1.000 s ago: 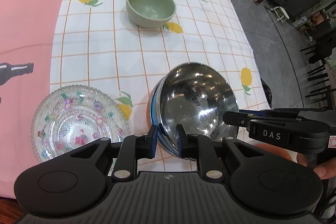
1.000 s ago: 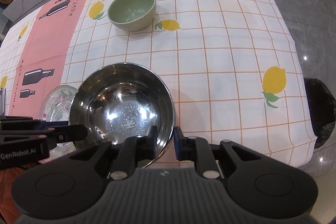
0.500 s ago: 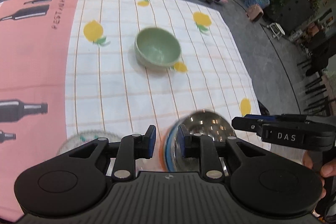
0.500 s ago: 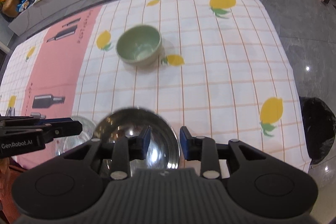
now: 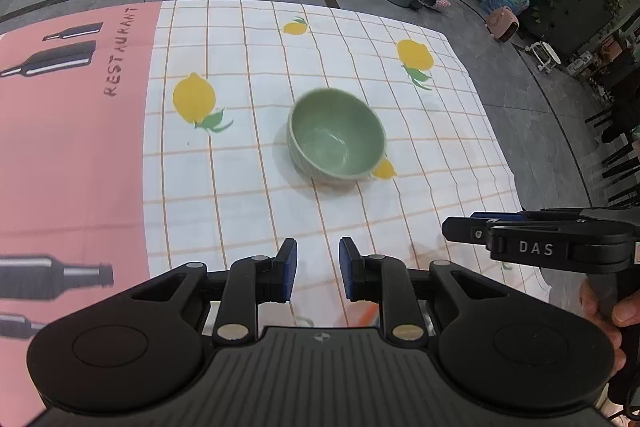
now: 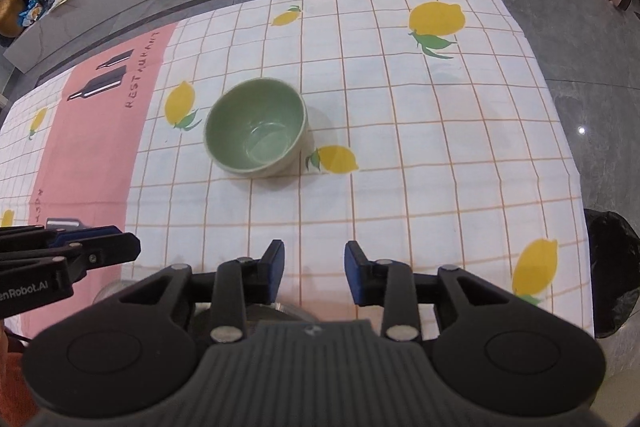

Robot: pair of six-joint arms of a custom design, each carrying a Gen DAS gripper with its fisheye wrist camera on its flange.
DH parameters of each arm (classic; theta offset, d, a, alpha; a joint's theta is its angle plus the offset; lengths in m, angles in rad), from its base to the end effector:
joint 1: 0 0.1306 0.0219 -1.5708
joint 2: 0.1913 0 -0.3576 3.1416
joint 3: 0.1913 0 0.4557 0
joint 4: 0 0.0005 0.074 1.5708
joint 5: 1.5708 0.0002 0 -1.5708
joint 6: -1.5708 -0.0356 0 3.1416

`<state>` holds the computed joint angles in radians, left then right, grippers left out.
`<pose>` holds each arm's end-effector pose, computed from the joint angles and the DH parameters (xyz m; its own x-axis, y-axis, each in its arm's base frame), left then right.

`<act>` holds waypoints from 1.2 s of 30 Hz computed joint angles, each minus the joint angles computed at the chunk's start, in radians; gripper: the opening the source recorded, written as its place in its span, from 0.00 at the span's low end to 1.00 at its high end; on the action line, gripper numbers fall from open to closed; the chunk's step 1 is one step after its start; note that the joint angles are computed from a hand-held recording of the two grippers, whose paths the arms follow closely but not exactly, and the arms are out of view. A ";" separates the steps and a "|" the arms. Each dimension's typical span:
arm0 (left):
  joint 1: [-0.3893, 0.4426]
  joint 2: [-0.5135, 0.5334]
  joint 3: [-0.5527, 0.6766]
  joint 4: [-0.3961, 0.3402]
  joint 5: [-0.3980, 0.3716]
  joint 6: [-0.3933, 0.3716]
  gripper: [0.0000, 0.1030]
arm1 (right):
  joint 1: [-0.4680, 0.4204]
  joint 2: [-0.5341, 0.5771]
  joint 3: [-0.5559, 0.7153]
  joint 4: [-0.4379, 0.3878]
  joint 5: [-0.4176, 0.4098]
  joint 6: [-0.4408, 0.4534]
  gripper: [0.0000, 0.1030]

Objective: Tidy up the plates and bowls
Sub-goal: 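Open both grippers and lift them away from the nested bowls, then move both grippers to the green bowl and close them on its rim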

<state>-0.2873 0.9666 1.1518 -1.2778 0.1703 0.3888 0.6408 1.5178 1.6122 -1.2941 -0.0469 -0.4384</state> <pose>0.3591 -0.1129 0.4451 -0.9221 -0.1171 -0.3688 0.0049 0.9495 -0.3137 0.4517 0.3384 0.4256 -0.9357 -0.1689 -0.3098 -0.2359 0.9523 0.1935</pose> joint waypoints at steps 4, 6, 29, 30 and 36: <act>0.025 0.047 0.018 0.023 0.005 -0.040 0.28 | -0.012 0.057 0.043 0.010 -0.006 0.006 0.35; 0.039 0.067 0.022 0.047 0.014 -0.049 0.32 | -0.021 0.084 0.064 0.021 -0.017 0.003 0.37; 0.117 0.278 0.038 0.221 0.137 0.016 0.29 | -0.035 0.338 0.266 0.033 -0.028 -0.029 0.29; 0.115 0.280 0.040 0.219 0.130 0.007 0.26 | -0.034 0.341 0.267 0.034 -0.024 -0.026 0.27; 0.092 0.286 0.046 0.215 0.096 -0.027 0.13 | -0.030 0.344 0.260 0.047 -0.028 -0.019 0.14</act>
<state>-0.1949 1.2525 1.1983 -1.0632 0.2658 0.3621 0.6111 1.8617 1.8725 -1.2473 -0.0747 -0.4570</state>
